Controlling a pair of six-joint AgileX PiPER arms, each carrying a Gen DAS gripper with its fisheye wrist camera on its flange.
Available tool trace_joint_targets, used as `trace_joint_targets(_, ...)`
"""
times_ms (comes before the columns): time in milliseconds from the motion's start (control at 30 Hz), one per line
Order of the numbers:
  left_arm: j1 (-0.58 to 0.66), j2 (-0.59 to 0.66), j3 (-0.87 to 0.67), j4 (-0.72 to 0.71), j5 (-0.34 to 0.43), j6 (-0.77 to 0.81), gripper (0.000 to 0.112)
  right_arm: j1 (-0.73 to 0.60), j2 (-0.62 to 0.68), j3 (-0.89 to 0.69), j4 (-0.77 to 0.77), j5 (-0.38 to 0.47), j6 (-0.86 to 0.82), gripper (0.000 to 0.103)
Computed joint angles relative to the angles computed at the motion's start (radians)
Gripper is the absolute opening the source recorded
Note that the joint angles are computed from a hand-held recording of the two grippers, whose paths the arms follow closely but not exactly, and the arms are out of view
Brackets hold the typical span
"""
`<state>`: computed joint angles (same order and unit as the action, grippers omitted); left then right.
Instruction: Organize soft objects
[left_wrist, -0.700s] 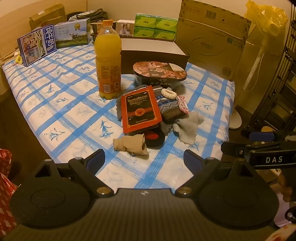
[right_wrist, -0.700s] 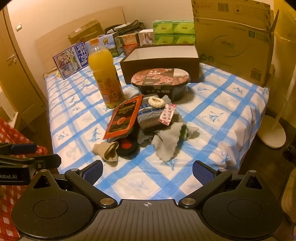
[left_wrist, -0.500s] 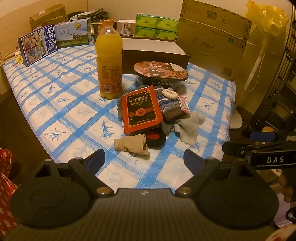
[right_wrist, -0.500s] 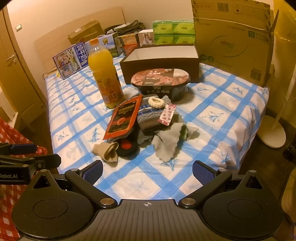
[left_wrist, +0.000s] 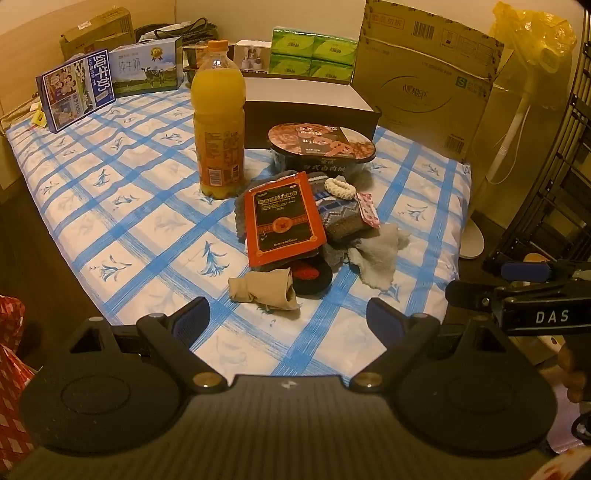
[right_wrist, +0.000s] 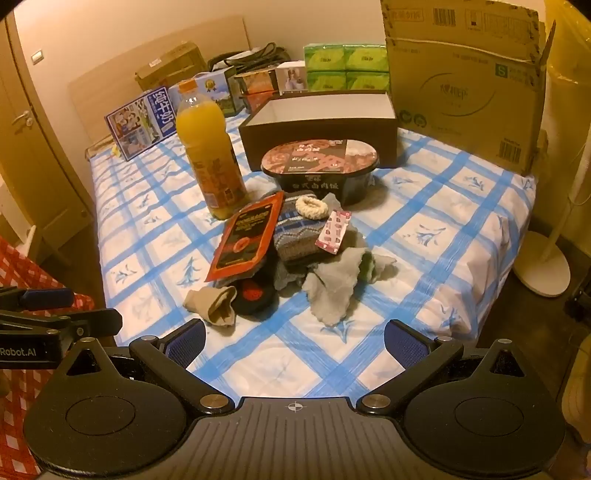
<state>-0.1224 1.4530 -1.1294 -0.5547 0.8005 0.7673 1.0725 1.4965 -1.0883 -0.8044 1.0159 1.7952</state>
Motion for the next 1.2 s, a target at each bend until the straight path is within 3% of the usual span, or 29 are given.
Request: trace_joint_targets(1200, 0.000, 0.000, 0.000, -0.001, 0.000, 0.001, 0.091, -0.010, 0.004, -0.002, -0.004, -0.009, -0.004, 0.103)
